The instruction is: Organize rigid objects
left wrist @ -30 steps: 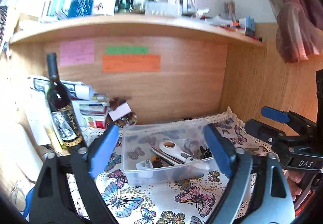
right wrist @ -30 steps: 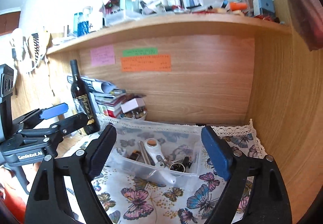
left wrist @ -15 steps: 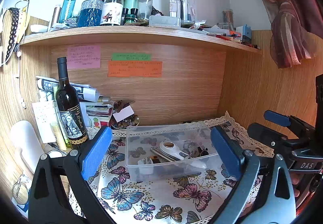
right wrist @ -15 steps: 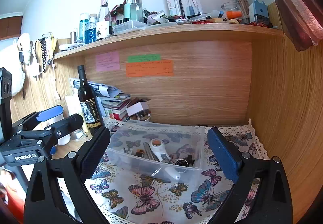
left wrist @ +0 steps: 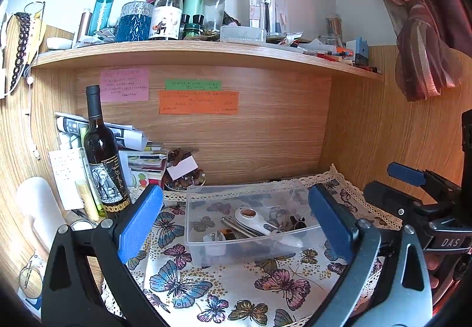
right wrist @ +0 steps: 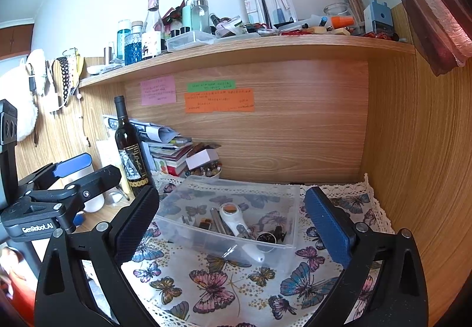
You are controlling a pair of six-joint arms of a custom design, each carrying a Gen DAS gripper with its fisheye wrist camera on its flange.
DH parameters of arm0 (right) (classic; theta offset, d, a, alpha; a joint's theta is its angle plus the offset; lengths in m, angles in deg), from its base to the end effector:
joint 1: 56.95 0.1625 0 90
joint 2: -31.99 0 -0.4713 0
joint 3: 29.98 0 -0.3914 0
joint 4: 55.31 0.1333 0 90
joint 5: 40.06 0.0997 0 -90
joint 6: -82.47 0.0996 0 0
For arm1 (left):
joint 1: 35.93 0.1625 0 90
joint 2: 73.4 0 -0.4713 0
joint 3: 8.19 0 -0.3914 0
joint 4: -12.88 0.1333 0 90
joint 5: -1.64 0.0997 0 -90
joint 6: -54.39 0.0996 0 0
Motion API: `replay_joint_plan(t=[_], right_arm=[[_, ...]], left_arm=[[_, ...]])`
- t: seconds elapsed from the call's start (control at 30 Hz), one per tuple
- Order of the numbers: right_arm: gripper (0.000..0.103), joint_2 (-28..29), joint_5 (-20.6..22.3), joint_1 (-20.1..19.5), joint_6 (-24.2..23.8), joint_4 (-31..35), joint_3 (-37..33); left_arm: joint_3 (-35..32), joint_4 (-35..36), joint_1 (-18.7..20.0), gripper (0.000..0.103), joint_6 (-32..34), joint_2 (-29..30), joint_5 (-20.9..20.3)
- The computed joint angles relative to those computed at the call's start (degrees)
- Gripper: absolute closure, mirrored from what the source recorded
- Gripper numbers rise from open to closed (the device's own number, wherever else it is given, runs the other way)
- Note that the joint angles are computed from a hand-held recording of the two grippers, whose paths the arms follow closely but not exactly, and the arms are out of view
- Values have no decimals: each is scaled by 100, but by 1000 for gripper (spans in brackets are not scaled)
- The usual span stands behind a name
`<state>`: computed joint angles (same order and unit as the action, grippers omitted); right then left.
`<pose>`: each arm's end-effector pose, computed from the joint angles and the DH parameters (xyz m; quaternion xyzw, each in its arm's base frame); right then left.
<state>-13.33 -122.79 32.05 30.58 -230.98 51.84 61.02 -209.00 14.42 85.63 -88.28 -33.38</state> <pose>0.1322 -0.7884 0.2756 0.4137 -0.8082 0.3974 0.1333 -0.3202 -0.7231 0.0506 0.1656 0.7311 -0.5804 0.3182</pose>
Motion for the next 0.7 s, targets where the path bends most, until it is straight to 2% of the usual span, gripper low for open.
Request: replay_joint_plan(t=[0.7], right_arm=[[2,-56,76,7,-87,-64,111]], left_arm=[[60,-87,-21,2,91,-16,-27]])
